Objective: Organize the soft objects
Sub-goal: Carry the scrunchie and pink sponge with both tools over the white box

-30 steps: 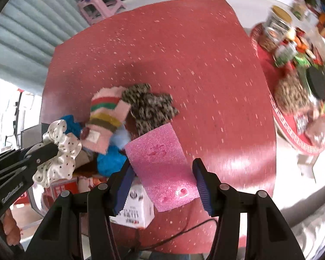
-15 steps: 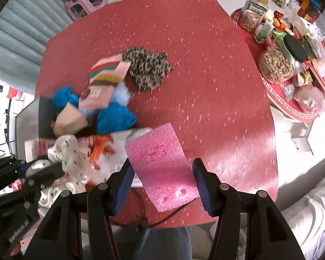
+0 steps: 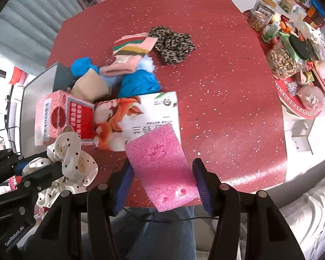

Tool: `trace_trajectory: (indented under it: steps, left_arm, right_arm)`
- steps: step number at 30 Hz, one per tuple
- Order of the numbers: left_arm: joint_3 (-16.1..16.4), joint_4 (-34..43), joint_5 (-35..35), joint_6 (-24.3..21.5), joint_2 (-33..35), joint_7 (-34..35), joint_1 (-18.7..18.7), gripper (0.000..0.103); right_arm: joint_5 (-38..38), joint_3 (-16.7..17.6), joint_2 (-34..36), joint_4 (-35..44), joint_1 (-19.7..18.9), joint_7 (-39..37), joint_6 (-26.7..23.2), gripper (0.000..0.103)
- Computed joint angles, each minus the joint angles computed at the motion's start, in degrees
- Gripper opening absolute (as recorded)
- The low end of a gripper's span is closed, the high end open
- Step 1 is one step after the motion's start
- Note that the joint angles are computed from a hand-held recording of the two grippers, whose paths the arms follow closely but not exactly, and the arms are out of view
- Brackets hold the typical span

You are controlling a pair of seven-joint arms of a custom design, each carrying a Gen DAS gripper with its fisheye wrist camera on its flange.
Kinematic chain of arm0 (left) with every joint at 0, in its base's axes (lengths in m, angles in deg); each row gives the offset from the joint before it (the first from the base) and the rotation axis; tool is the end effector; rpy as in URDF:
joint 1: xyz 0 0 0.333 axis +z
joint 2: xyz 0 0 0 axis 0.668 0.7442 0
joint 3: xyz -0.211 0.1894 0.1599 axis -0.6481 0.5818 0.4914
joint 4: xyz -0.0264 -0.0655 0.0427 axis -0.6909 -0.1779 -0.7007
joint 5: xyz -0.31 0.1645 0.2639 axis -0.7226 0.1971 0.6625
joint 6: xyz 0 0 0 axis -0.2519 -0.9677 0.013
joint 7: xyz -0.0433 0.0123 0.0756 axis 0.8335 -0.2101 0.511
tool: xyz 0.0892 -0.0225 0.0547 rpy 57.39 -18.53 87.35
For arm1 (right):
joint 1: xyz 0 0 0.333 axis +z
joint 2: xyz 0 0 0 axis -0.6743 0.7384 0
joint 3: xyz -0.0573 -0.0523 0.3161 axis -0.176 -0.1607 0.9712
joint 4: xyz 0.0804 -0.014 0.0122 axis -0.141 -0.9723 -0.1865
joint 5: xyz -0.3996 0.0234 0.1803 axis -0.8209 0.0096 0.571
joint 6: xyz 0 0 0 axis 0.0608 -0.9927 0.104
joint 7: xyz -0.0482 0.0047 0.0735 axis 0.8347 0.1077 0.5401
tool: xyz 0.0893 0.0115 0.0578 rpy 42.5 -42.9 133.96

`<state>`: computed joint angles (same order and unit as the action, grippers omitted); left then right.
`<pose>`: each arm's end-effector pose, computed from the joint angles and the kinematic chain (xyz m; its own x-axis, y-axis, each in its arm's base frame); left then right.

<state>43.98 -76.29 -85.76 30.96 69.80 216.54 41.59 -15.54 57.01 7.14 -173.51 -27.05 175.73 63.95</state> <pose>0.6293 -0.1279 0.4573 -0.8827 -0.3962 0.2528 -0.4437 0.8798 -0.1705 0.5248 0.2030 0.4249 -0.6117 -0.7682 -0.1887 -0.7753 0.6296 -0.0499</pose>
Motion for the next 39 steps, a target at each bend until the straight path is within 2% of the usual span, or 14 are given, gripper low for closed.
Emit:
trace_trajectory:
  steps: [8,14,20,24,33,39]
  left_arm:
    - [1.51,-1.16,-2.21,1.41,-1.41,0.88,2.2,0.018]
    - [2.77,-1.42,-2.88,3.55,-1.36,0.57,4.18,0.018]
    - [3.84,1.22,-4.25,4.17,0.85,-3.59,6.89,0.018]
    - [4.24,2.82,-4.6,6.22,2.58,-7.32,8.57,0.018]
    - [4.44,6.46,-1.68,11.39,7.04,-17.4,11.46,0.018]
    - [3.91,8.01,0.78,12.77,9.27,-20.92,12.36,0.018]
  right_arm:
    - [-0.61,0.85,3.23,4.48,1.87,-2.85,0.08,0.056]
    - [-0.84,1.08,7.18,9.77,3.96,-8.64,0.94,0.056]
    - [-0.28,1.16,11.46,16.17,5.87,-15.73,0.48,0.056]
    - [-0.09,1.08,13.89,20.23,6.83,-20.18,-0.26,0.056]
    - [0.52,0.83,22.23,32.74,8.88,-30.04,-3.66,0.056]
    - [2.0,0.1,28.52,41.28,9.59,-32.73,-5.99,0.056]
